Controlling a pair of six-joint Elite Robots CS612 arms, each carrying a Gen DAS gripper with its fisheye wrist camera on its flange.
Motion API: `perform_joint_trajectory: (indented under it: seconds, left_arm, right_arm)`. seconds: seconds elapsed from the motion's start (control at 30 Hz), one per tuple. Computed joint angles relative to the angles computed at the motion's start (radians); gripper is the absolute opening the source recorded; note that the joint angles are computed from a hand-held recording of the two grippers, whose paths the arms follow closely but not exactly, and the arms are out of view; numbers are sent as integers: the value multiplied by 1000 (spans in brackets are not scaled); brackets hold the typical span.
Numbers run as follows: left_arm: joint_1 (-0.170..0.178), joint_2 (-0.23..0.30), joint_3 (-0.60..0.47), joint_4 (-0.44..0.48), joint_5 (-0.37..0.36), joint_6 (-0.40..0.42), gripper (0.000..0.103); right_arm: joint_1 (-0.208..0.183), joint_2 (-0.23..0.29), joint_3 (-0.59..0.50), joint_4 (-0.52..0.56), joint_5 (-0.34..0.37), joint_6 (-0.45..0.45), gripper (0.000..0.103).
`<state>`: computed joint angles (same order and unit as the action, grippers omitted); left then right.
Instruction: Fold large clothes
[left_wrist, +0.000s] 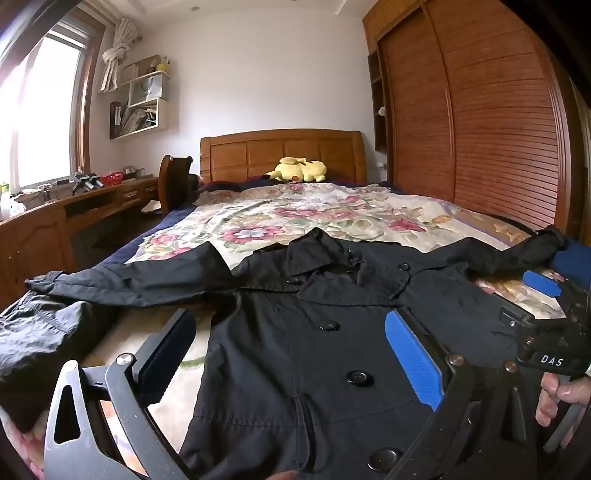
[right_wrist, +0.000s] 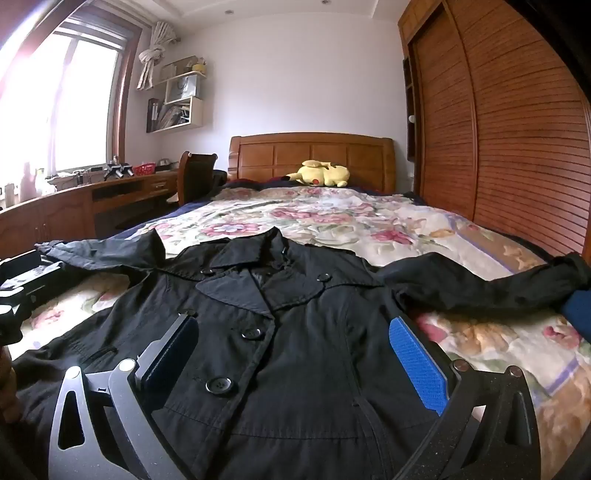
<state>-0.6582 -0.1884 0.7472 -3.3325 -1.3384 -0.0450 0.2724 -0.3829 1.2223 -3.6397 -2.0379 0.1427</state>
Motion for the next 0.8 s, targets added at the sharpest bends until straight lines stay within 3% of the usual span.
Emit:
perform_joint_trajectory:
  seconds: [0.8]
  left_arm:
    - [0, 3, -2, -16, -1, -10, 103]
  right_arm:
    - [0, 2, 1, -16, -2, -10, 103]
